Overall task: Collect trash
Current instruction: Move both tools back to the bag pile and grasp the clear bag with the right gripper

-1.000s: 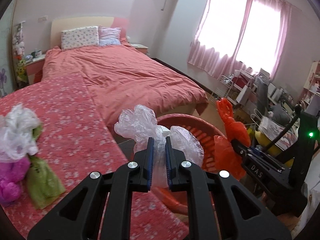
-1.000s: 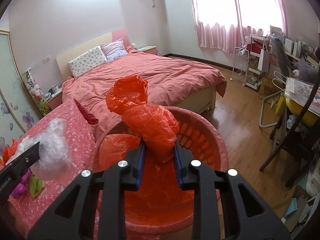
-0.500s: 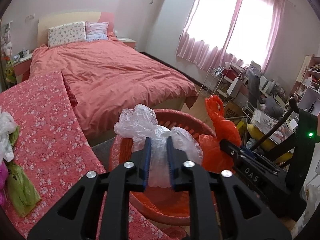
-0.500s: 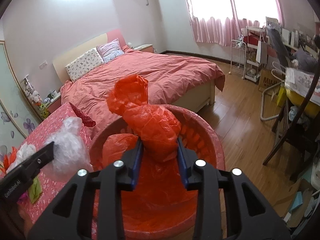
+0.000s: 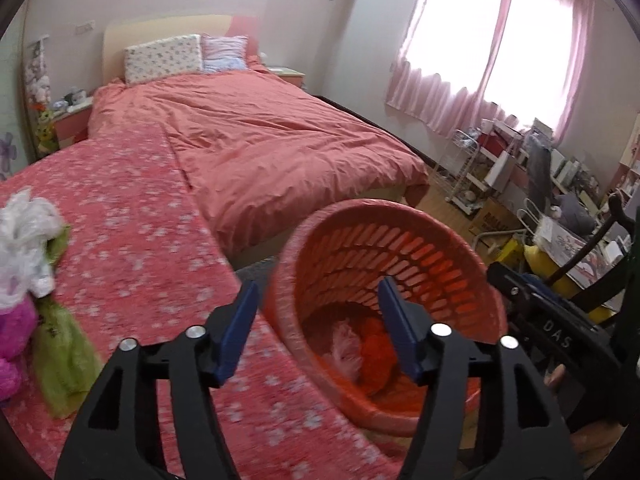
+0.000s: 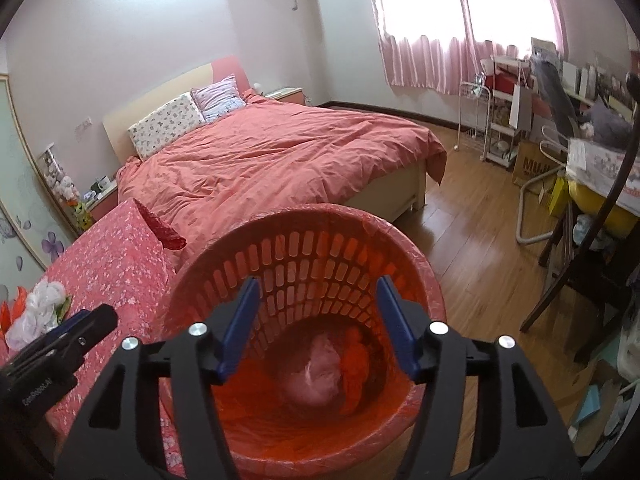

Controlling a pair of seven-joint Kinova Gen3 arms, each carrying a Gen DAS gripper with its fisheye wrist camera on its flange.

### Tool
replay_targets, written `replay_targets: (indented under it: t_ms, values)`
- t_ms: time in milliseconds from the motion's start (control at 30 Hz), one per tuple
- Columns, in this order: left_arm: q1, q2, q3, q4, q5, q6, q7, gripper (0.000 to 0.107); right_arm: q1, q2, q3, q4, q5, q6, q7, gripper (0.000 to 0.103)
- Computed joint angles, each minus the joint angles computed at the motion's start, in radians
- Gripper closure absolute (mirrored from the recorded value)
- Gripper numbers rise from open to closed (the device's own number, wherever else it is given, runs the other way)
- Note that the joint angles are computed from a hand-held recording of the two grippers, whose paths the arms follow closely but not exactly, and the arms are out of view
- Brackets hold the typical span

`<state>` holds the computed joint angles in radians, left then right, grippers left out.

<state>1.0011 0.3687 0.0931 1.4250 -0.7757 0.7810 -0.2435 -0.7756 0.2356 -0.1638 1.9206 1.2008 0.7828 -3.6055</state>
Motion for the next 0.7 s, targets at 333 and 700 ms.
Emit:
replay_targets:
  t_ms: [333,700]
  values:
    - [0.014,-0.147,0.030,0.171,-0.134,0.169,0.178,0.039,-0.079,0.044,-0.021,-0.113,-0.005,0.045,0.118,0.041]
    - [-0.060,-0.342,0.138,0.371,-0.211,0.408,0.351,0.035,-0.220,0.187,0.009,-0.388,-0.078,0.003,0.394,0.041]
